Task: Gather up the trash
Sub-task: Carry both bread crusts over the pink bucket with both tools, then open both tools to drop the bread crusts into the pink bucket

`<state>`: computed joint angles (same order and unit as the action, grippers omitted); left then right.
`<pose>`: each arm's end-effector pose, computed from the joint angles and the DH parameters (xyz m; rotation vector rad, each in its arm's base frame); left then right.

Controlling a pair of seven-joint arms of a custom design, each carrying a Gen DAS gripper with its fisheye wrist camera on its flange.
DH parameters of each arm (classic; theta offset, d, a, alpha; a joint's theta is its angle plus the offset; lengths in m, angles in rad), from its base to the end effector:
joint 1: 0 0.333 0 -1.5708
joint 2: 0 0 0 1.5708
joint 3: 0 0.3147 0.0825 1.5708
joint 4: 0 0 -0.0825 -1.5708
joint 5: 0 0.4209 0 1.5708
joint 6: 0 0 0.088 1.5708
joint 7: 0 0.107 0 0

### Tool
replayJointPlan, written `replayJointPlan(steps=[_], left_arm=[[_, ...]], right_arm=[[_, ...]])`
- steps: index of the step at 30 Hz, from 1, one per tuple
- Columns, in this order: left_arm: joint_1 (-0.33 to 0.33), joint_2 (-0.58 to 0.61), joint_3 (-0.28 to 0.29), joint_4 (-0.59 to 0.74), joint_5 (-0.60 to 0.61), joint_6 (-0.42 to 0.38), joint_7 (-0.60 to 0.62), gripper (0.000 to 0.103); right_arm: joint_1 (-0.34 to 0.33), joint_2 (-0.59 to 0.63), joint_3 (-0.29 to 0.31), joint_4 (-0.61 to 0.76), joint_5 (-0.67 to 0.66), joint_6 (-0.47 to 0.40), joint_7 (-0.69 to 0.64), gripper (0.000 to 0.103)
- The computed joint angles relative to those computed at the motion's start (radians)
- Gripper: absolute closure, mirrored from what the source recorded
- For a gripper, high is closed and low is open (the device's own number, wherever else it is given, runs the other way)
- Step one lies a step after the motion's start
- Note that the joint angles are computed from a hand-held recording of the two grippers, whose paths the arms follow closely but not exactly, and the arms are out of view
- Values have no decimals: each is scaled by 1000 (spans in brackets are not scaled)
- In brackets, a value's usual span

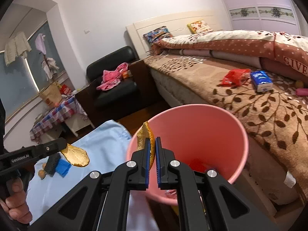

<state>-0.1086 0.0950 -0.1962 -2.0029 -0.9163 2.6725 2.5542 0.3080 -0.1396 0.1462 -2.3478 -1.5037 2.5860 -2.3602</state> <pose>0.6214 -0.1677 0.4466 -1.3107 2.3827 -1.1574 0.4739 0.2522 0.3900 -0.9724 2.0071 -0.7841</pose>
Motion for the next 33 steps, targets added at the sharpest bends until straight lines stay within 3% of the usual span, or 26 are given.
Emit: replayJointPlan(steps=[10, 22, 33], left_arm=[[-55, 51, -34, 34, 83, 80, -48, 98], [-99, 143, -39, 80, 273, 159, -189, 98], [-120, 196, -35, 105, 386, 181, -274, 98]], right_arm=[[-9, -3, -4, -32, -12, -49, 41, 98], [25, 46, 5, -17, 15, -197, -11, 98], [17, 64, -22, -27, -22, -155, 32, 98]])
